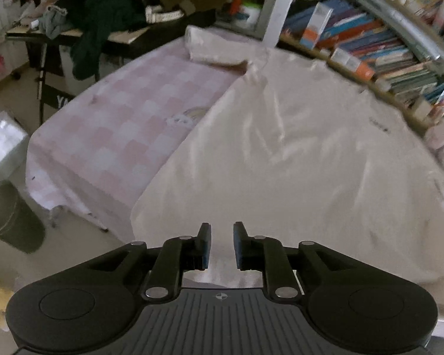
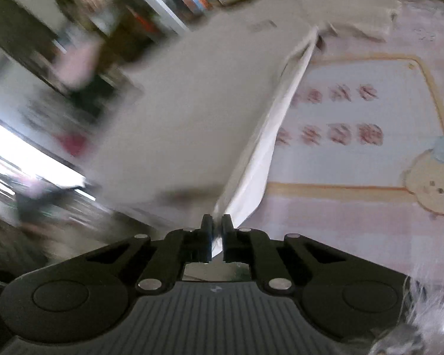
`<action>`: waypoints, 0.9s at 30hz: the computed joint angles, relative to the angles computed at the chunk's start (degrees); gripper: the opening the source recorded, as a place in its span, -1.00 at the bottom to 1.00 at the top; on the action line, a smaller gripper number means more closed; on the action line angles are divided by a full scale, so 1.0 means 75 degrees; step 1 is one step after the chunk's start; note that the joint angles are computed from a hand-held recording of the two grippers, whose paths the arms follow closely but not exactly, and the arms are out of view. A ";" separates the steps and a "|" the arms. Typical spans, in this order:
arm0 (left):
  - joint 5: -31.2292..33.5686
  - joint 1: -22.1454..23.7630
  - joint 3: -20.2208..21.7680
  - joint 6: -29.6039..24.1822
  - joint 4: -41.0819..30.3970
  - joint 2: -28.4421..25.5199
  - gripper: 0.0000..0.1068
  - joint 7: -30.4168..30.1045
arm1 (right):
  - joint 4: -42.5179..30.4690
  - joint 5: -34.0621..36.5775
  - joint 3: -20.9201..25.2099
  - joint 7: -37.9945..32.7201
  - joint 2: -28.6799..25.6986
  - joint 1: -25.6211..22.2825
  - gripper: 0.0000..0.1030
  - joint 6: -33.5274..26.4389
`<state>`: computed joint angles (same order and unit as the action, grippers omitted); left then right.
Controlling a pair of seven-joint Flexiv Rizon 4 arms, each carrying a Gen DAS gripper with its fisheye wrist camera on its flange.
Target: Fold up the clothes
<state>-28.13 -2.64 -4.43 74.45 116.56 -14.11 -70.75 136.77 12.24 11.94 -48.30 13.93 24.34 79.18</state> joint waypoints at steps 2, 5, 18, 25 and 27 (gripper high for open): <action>0.0224 -0.0064 0.0135 -0.0050 -0.0097 -0.0103 -0.67 -0.0331 | -0.0027 0.0695 -0.0234 -0.0356 0.0436 0.0183 -0.89 0.0101; 0.0102 0.0003 0.0089 0.0017 -0.0107 -0.0162 -0.67 -0.0548 | 0.0121 -0.0772 0.0233 0.0616 0.0472 -0.0807 -0.89 -0.0688; 0.1455 -0.0029 0.0627 -0.0085 -0.0554 -0.0308 -0.67 -0.1972 | 0.0285 -0.1079 0.0143 0.0765 -0.0101 -0.0341 -0.87 -0.1604; 0.1409 0.0069 0.0302 -0.0104 -0.0695 -0.0440 -0.67 -0.1635 | 0.0340 -0.1034 0.0208 0.0704 -0.0066 -0.0397 -0.89 -0.1632; 0.1243 0.0096 0.0119 -0.0084 -0.0721 -0.0471 -0.67 -0.1358 | 0.0270 -0.0938 0.0167 0.0493 -0.0106 -0.0333 -0.90 -0.1705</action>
<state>-18.81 -1.91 -3.53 73.83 111.16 -17.64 -80.94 138.79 5.20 13.19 -44.61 13.13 21.84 66.39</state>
